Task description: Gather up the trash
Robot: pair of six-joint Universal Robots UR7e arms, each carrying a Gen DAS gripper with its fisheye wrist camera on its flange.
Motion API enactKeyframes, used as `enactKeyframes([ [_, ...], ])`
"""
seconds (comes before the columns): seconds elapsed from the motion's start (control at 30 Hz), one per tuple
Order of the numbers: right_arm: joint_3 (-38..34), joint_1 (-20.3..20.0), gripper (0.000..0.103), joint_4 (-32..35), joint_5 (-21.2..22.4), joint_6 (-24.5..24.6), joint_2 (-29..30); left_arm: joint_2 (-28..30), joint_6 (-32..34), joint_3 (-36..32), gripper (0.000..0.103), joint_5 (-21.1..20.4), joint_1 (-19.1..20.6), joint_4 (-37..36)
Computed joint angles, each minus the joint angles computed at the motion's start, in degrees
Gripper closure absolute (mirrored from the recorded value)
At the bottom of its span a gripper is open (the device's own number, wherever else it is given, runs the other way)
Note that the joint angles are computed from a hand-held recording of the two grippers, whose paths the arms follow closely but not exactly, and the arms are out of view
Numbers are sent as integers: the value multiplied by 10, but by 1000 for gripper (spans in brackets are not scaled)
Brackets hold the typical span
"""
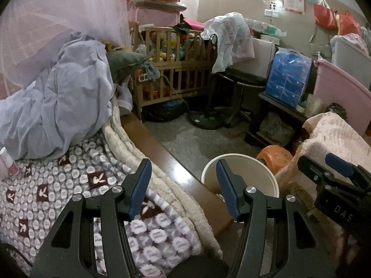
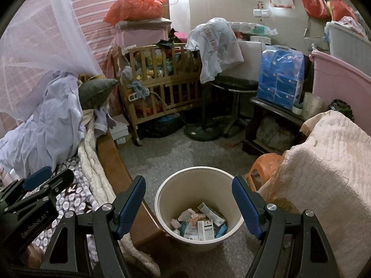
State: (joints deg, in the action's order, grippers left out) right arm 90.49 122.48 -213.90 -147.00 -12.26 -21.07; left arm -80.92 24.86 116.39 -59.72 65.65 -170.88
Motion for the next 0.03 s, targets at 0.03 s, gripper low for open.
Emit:
enactKeyframes([
  [0.03,-2,-1,28,7,2,1,1,0,2,-4,46,-1,4,4],
])
